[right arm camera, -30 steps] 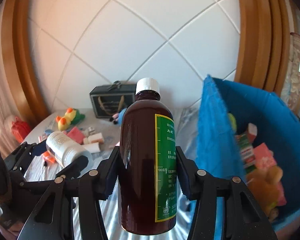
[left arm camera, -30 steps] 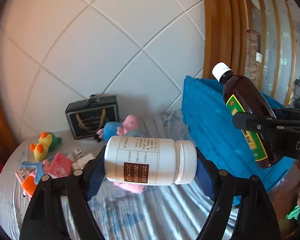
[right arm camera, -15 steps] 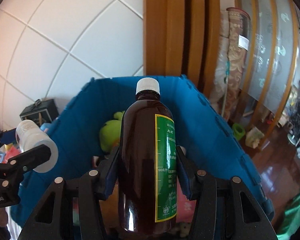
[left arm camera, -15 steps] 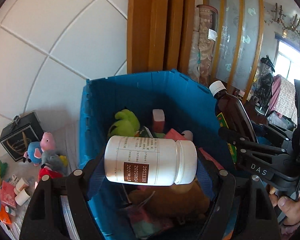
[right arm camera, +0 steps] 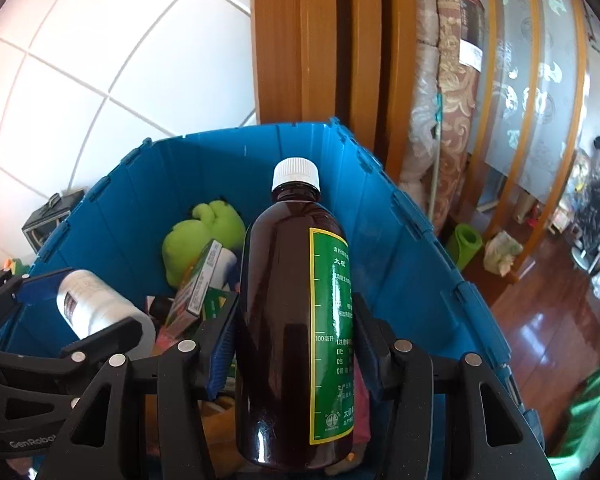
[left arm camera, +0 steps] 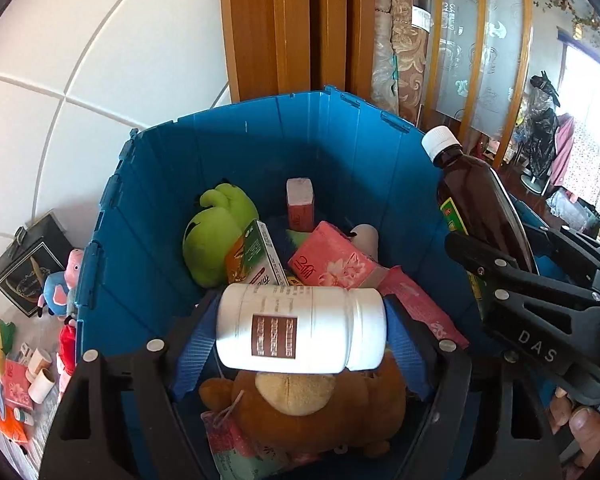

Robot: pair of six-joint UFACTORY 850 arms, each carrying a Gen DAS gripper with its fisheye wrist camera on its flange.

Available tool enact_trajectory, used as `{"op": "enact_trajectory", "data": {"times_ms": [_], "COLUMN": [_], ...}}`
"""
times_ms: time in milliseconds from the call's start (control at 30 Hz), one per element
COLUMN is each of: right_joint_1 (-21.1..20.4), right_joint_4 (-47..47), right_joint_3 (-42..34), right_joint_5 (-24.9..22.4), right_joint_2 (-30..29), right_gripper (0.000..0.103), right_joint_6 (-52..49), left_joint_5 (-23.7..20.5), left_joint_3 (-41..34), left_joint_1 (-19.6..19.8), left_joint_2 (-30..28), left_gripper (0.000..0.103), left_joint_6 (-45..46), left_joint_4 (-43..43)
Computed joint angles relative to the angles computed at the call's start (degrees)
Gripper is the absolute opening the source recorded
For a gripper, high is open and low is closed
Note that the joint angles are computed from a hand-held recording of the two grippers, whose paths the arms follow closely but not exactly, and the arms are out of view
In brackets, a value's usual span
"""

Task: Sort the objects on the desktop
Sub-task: 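Carry the pill bottle and brown bottle into the blue crate and release both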

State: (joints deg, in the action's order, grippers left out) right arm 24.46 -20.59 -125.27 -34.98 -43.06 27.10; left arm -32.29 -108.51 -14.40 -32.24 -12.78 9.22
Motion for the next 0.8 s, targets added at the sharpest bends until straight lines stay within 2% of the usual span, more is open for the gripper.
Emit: {"op": "enact_trajectory", "data": {"times_ms": [300,367,433,500,600,700,800], "right_joint_1": [0.6,0.8,0.9,1.2,1.3,1.0,0.7], "right_joint_4": [-4.2,-6.0,-6.7,-7.9,-8.5,-8.5,-8.2], "right_joint_3": [-4.0,-3.2,-3.6,-4.0,-4.5,-3.4,-2.3], "right_joint_5": [-5.1,-5.0,-5.6,-6.2,-6.7,-5.8,-4.7], "right_joint_2": [-2.6,-2.1,-2.4,-2.6,-2.9,-2.2,-1.5], "right_gripper": [0.053,0.061,0.073,0.078,0.080,0.083,0.088], "right_joint_6": [3.5,5.5,6.1,6.8,6.9,8.3,9.7], "left_joint_5": [-1.9,-1.5,-1.4,-1.3,0.3,3.8,9.4], "left_joint_3": [-1.7,-1.2,-1.3,-1.2,0.2,3.2,9.0], "left_joint_1": [0.2,0.2,0.3,0.3,0.3,0.3,0.2], "left_joint_2": [-1.3,-1.0,-1.0,-1.0,-0.1,1.9,5.9], "left_gripper": [0.080,0.080,0.080,0.080,0.080,0.080,0.080], "left_joint_6": [-1.1,-1.5,-1.7,-1.6,-3.4,-7.4,-17.7], "left_joint_4": [-0.3,-0.1,0.0,-0.2,1.1,4.4,14.8]}}
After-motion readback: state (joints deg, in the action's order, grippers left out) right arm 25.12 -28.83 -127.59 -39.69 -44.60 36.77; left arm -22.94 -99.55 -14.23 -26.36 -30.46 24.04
